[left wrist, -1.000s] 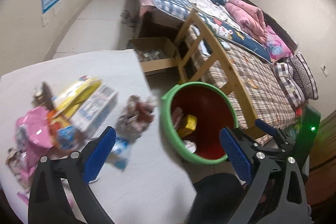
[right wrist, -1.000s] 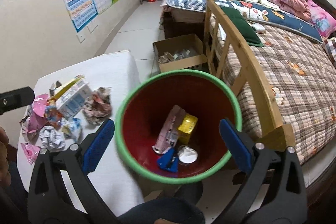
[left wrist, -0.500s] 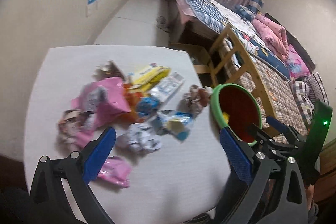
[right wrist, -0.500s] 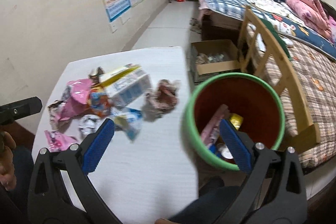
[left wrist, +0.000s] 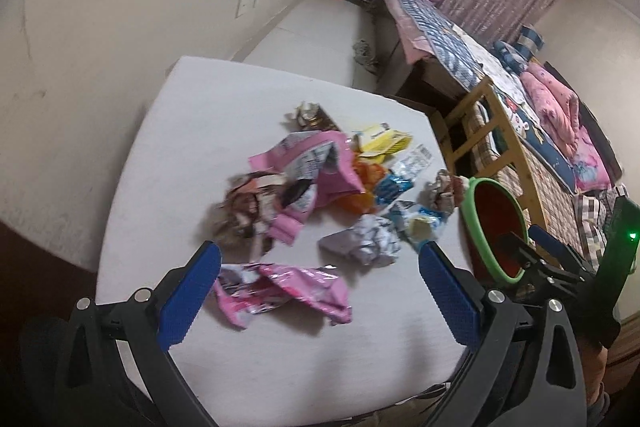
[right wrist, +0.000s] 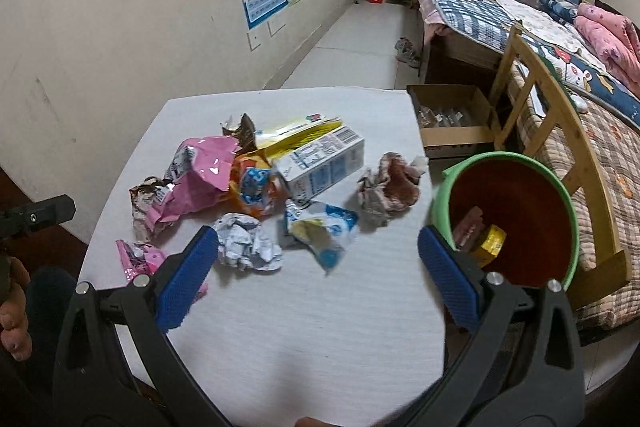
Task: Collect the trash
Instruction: 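Move both tools back over the table of trash, then grasp crumpled brown paper with the right tool while the left tool grasps crumpled wrappers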
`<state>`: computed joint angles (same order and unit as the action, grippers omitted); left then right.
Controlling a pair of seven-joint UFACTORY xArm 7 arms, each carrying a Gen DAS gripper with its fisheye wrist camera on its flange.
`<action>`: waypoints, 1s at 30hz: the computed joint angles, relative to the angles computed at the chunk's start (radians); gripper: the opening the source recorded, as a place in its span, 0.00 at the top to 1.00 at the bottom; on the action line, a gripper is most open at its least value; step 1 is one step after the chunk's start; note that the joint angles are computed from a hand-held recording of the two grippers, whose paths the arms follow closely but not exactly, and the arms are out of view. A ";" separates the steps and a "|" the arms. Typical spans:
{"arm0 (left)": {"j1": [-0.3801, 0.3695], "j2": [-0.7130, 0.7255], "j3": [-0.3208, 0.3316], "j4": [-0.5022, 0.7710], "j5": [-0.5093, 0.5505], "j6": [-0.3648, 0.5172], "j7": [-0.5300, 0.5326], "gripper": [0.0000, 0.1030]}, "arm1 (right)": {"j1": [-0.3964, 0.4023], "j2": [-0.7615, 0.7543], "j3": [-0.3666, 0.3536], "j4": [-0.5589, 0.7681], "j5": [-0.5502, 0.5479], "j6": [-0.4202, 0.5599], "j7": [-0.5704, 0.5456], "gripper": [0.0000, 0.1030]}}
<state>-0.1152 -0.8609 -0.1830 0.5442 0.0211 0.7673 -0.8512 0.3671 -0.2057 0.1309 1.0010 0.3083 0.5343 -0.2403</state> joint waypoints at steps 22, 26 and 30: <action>0.049 0.163 0.106 -0.069 -0.040 -0.166 0.119 0.09 | -0.057 0.235 0.012 0.156 -0.138 -0.019 0.170 0.04; 0.053 0.203 0.127 -0.074 -0.062 -0.196 0.149 0.13 | -0.065 0.320 0.012 0.213 -0.205 -0.006 0.205 0.04; 0.054 0.238 0.143 -0.085 -0.084 -0.229 0.178 0.17 | -0.059 0.405 0.010 0.283 -0.256 -0.003 0.239 0.04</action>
